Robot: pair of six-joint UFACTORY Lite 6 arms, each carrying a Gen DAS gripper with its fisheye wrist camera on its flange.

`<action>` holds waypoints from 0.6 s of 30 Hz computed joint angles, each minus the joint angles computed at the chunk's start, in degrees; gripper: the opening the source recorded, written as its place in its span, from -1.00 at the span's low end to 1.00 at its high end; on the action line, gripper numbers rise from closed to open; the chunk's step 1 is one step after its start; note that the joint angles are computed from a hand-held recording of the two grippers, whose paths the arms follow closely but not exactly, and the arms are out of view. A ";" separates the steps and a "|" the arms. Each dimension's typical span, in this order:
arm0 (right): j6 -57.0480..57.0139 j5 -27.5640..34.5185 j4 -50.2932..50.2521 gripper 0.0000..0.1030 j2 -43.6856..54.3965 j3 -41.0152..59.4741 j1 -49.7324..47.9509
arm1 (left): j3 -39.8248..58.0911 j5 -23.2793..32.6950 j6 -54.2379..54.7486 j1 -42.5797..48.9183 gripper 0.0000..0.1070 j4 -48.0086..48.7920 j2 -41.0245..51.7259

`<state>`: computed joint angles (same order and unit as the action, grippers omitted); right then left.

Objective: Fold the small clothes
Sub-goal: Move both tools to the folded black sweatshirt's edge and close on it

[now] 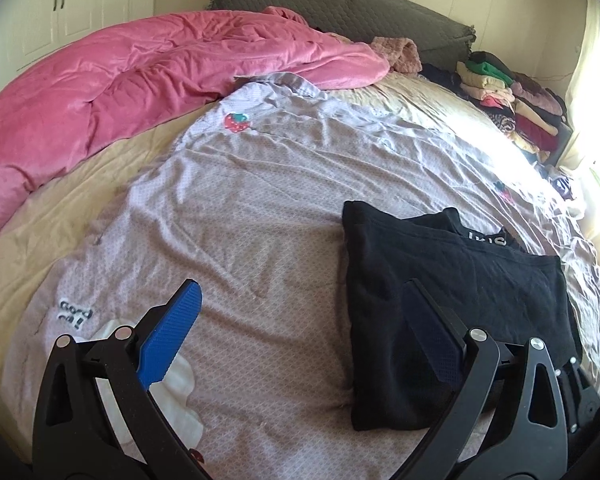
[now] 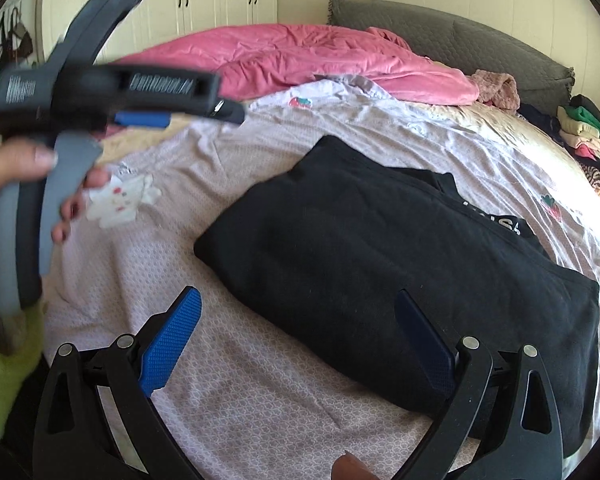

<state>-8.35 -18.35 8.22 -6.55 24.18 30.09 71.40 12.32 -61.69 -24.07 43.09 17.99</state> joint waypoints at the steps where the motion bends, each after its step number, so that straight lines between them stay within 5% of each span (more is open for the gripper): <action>1: -1.63 -0.33 1.54 0.88 1.34 0.51 0.20 | 1.99 0.48 3.41 -0.21 0.75 -2.98 1.28; 9: -10.16 -3.20 9.73 0.88 8.30 3.53 1.47 | 24.10 8.01 28.13 -1.00 0.75 -25.23 15.41; 18: -29.24 -9.04 29.45 0.88 16.62 8.33 6.67 | 50.51 16.97 43.37 1.20 0.75 -43.90 34.33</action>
